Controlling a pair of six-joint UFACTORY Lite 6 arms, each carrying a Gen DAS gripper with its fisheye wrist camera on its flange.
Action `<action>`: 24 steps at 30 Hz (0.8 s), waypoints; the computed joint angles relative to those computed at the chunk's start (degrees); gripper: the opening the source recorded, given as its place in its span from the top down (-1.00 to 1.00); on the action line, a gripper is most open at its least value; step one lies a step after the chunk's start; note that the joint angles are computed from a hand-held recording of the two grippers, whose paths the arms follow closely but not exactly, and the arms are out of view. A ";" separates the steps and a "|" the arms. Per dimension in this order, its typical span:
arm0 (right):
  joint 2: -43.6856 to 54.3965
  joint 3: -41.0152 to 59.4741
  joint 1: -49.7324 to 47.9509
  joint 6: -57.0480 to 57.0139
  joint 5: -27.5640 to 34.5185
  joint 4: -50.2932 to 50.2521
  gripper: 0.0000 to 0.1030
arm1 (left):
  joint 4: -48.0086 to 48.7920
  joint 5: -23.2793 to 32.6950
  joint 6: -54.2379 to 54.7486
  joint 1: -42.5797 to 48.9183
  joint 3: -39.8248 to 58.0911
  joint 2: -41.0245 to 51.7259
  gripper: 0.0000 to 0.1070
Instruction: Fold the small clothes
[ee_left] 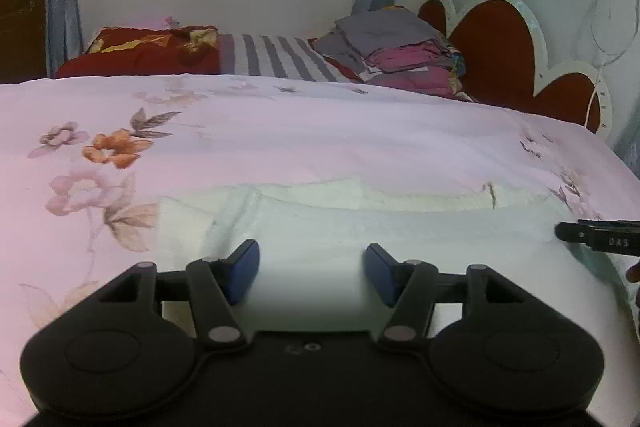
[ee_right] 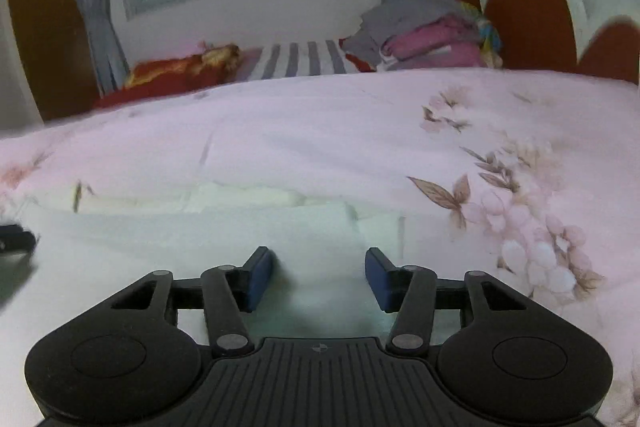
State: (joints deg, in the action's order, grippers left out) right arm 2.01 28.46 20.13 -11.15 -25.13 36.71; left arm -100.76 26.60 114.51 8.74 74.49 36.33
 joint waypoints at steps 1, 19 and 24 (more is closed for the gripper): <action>-0.63 0.24 0.36 -4.68 0.57 3.94 0.01 | 0.53 -0.65 -1.21 -0.09 -0.89 -1.41 -0.12; -11.34 -7.92 20.55 -24.42 -7.35 37.13 0.01 | -28.16 -2.99 33.86 -3.54 -27.83 -20.05 -0.36; -17.20 -7.78 25.23 -28.87 -5.40 40.55 0.01 | -23.42 0.02 27.39 -6.34 -35.27 -27.89 -0.36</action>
State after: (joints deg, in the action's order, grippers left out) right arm -15.19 20.68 45.36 -40.02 -30.52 77.26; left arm -124.18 26.62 141.91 2.40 39.21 8.44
